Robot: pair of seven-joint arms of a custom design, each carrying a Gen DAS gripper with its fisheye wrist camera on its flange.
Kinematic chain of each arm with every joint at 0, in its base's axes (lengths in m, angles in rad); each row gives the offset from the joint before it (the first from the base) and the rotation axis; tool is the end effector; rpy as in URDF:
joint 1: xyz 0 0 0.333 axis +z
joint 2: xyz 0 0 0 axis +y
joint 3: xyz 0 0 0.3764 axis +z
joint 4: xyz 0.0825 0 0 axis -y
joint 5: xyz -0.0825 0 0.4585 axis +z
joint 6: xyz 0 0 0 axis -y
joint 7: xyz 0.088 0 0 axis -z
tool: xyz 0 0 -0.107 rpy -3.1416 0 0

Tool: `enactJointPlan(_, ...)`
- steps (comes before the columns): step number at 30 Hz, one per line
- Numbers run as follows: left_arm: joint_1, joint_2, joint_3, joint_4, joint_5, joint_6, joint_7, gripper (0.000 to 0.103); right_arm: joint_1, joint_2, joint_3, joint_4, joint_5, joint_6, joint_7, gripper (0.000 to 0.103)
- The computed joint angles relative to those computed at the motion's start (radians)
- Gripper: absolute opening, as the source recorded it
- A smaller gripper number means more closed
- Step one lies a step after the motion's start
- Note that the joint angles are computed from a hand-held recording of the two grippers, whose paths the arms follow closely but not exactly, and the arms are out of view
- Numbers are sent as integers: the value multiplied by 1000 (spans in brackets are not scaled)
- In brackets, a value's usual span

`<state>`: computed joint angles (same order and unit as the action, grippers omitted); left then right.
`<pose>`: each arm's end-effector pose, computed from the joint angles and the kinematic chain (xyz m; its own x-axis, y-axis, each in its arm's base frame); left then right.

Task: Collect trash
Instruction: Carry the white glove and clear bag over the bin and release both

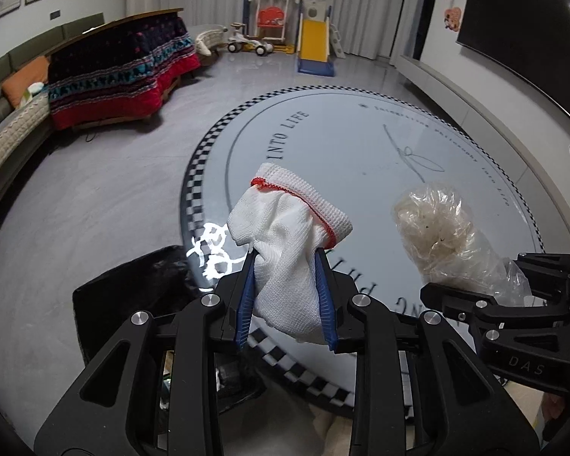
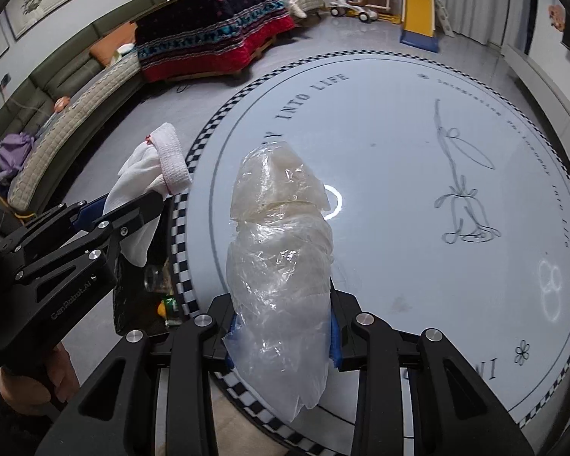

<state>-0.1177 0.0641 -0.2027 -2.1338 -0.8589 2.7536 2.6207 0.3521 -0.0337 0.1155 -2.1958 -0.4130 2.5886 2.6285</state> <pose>0.6261 -0.1733 0.4456 -0.6278 -0.7738 0.0845 -0.6115 0.4231 -0.6686 0.5498 0.2865 0.4624 -0.2420 -0.9598 -0.1421 -0.8388 0.2806 -0.4665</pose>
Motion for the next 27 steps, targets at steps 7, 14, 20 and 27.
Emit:
enactJointPlan(7, 59, 31, 41, 0, 31, 41, -50, 30, 45, 165, 23, 160, 107, 17, -171, 36)
enactJointPlan(14, 129, 60, 63, -8, 74, 64, -117, 30, 84, 315, 45, 323, 208, 8, -312, 36)
enactJointPlan(20, 162, 135, 94, 37, 225, 59, -284, 41, 92, 457, 70, 483, 308, -45, -428, 48)
enactJointPlan(27, 195, 186, 101, 59, 377, 138, -477, 97, 136, 511, 29, 548, 272, -103, -416, 69)
